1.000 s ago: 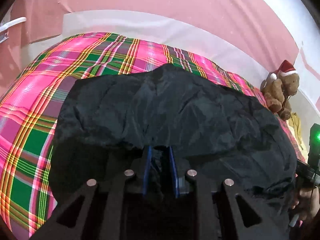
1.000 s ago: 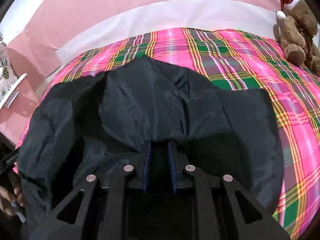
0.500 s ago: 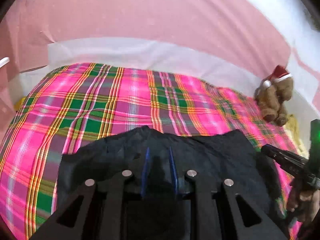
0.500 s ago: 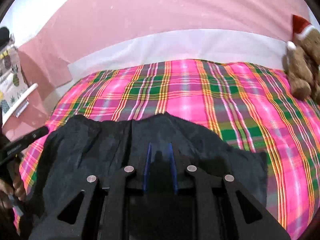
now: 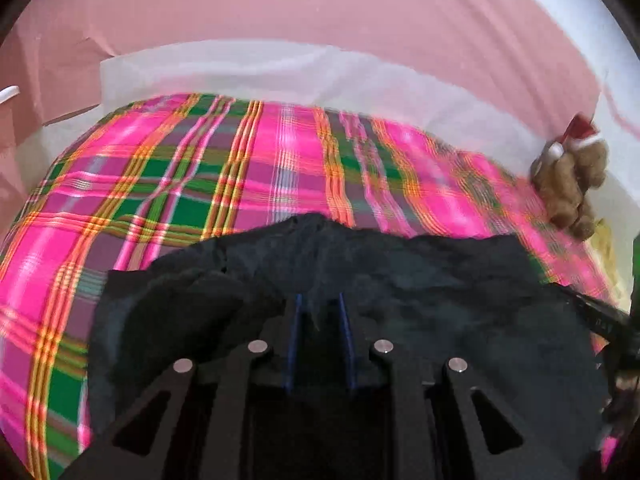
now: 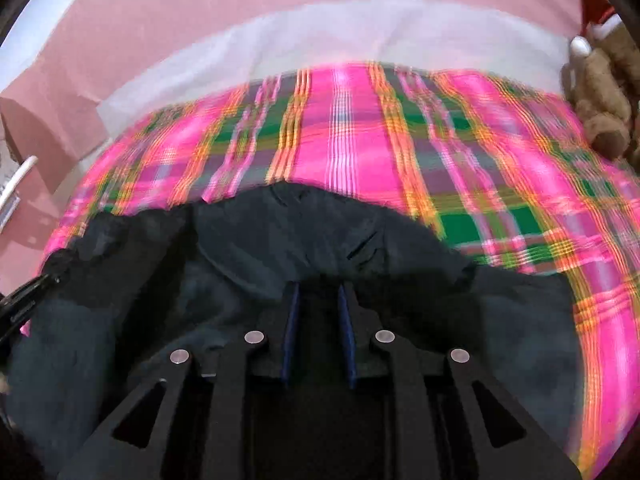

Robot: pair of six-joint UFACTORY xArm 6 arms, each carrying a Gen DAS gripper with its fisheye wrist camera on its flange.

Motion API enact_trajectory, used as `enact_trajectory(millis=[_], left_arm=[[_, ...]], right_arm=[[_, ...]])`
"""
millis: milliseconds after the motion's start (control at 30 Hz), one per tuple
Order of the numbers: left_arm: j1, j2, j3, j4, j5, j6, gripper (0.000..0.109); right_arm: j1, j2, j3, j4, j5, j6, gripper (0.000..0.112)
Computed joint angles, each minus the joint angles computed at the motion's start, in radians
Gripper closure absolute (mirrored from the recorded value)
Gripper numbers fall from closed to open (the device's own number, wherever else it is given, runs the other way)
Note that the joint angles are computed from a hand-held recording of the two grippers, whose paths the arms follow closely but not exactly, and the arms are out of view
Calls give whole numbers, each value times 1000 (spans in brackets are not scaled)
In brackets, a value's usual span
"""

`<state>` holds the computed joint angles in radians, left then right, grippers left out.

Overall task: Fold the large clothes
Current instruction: 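Lower the hem near the collar and press the fold flat with both tools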

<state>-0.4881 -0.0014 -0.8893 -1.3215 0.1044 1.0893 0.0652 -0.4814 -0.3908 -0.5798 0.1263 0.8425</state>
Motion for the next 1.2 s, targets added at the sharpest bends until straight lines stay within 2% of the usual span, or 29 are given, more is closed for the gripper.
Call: enact_trajectory(millis=[67, 133, 200, 267, 333, 433, 500, 567, 600, 733, 800, 867, 967, 1067, 1200], left_arm=[[-10, -104, 63, -72, 8, 74, 88], [-28, -208, 131, -154, 32, 158, 88], [-60, -275, 192, -152, 52, 162, 88], [-90, -301, 241, -127, 72, 140, 88], [-132, -258, 251, -107, 31, 125, 87], [-122, -181, 216, -182, 48, 185, 86], [-108, -180, 214, -105, 63, 95, 85], [-111, -226, 249, 41, 49, -48, 85], [-113, -274, 279, 78, 49, -79, 85], [-142, -450, 400, 103, 54, -75, 85], [-151, -447, 417, 97, 61, -66, 85], [-162, -368, 408, 134, 31, -111, 85], [-165, -280, 365, -10, 25, 12, 85], [-185, -256, 351, -61, -9, 59, 85], [-216, -220, 326, -156, -56, 147, 85]], right_arm=[[17, -147, 58, -44, 19, 39, 91], [60, -297, 128, 7, 29, 6, 91], [136, -389, 175, 61, 50, -36, 91], [198, -387, 194, 78, 40, -35, 91], [234, -319, 187, 74, 28, -23, 91], [207, -176, 173, 20, -22, 15, 91], [186, -136, 180, 66, -81, -22, 91], [214, -182, 182, 176, -26, -92, 91], [223, -224, 186, 168, 12, -81, 91], [309, -459, 252, 83, 134, 6, 91], [339, -478, 275, 67, 128, 24, 91], [346, -434, 285, 56, 102, 47, 91], [303, -267, 268, 14, 17, 88, 91], [248, -202, 277, -83, -71, 173, 91], [218, -141, 241, -279, -84, 334, 91]])
